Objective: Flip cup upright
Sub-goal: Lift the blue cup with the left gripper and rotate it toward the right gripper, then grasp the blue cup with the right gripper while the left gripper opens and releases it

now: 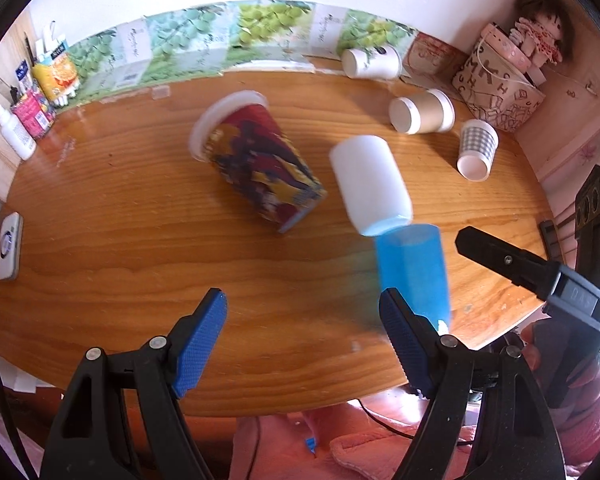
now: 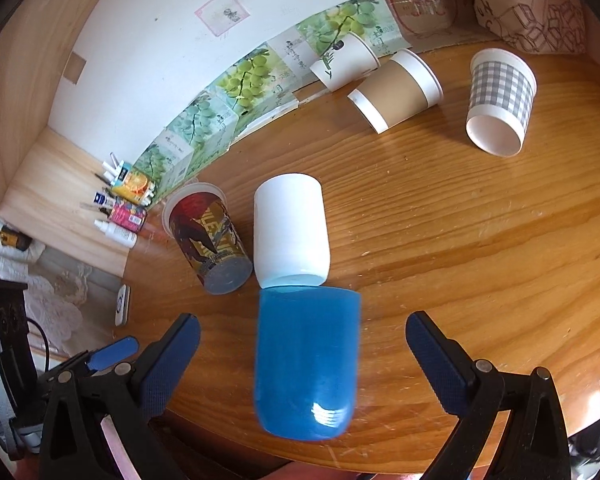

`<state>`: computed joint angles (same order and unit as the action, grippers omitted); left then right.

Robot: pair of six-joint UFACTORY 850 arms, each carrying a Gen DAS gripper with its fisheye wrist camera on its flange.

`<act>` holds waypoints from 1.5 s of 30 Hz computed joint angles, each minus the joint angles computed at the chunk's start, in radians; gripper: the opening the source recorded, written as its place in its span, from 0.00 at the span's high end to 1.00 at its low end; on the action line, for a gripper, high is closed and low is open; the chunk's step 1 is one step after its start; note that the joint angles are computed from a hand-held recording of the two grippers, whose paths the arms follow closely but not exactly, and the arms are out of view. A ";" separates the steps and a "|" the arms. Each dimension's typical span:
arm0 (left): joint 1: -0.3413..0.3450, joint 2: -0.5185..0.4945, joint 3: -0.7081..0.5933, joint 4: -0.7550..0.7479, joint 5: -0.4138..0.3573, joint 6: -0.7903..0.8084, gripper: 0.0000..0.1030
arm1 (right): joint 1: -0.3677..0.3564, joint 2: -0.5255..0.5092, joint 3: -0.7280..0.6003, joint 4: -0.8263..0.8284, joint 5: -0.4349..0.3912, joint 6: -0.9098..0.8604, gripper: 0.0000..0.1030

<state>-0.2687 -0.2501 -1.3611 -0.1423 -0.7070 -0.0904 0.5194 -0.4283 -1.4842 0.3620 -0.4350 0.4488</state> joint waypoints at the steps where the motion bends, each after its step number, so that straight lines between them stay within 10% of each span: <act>1: 0.009 0.006 0.004 -0.002 0.008 0.012 0.21 | 0.004 -0.006 -0.006 -0.005 0.003 0.022 0.00; 10: 0.091 0.038 0.029 -0.191 0.076 0.335 0.21 | 0.058 -0.070 -0.091 -0.215 -0.027 0.317 0.00; 20: 0.141 -0.010 -0.024 -0.461 -0.031 0.754 0.21 | 0.093 -0.141 -0.179 -0.394 -0.108 0.555 0.00; 45: 0.152 -0.183 -0.216 -0.559 -0.209 0.946 0.21 | 0.087 -0.290 -0.387 -0.416 -0.377 0.546 0.24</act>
<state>-0.1172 -0.4330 -1.5767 -0.7012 -0.9162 0.8558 0.6065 -0.7179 -1.8716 -0.0541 -0.8116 0.9945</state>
